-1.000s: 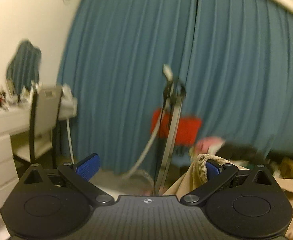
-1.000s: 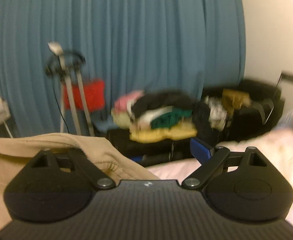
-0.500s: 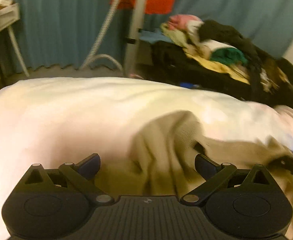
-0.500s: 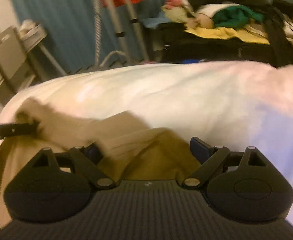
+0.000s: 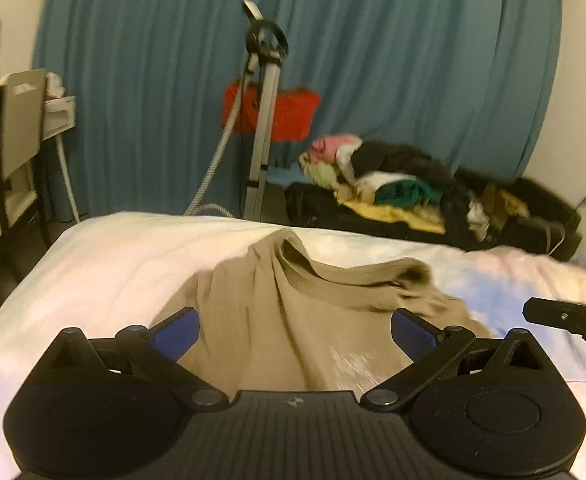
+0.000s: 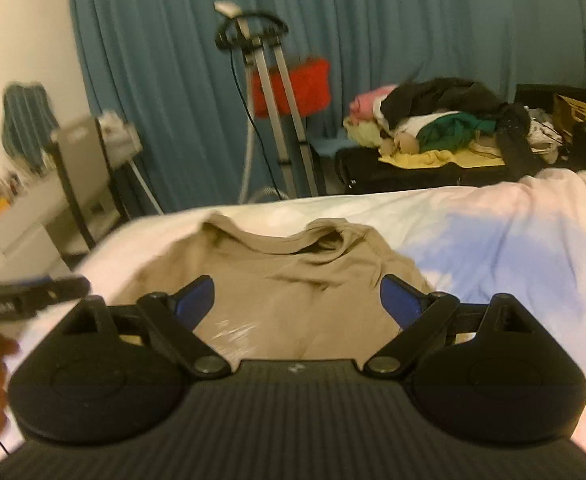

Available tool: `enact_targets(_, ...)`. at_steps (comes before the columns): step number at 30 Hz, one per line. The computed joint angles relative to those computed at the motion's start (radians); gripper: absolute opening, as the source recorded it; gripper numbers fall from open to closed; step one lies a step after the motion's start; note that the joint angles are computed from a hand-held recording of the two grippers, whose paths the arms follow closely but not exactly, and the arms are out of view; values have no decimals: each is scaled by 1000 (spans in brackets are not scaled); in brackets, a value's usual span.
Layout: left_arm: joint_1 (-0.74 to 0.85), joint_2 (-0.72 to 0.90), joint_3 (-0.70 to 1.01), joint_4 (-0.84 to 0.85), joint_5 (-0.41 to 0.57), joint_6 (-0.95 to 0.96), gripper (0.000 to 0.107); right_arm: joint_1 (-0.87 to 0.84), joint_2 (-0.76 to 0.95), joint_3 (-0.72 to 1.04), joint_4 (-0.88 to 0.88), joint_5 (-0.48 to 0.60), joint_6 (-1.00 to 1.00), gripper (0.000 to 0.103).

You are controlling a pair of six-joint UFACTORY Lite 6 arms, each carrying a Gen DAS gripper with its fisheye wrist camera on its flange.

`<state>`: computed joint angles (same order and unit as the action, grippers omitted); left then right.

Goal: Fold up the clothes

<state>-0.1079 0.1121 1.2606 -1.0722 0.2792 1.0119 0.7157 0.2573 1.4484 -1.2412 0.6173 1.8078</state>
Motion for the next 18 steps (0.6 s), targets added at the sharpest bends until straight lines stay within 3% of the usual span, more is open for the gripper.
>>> enact_targets(3, 51, -295, -262, -28, 54, -7, 103, 198, -132, -116, -20, 207, 117, 91)
enact_targets(5, 114, -424, -370, -14, 126, -30, 103, 336, -171, -153, -14, 356, 185, 91)
enact_targets(8, 237, -557, -490, -32, 244, -21, 103, 487, -211, -218, -10, 487, 315, 91)
enact_targets(12, 407, -549, -518, -41, 361, -10, 102, 563, -267, -342, -40, 506, 521, 91)
enact_targets(18, 470, -287, -433, -202, 339, 46, 100, 522, -289, -503, -130, 413, 759, 91)
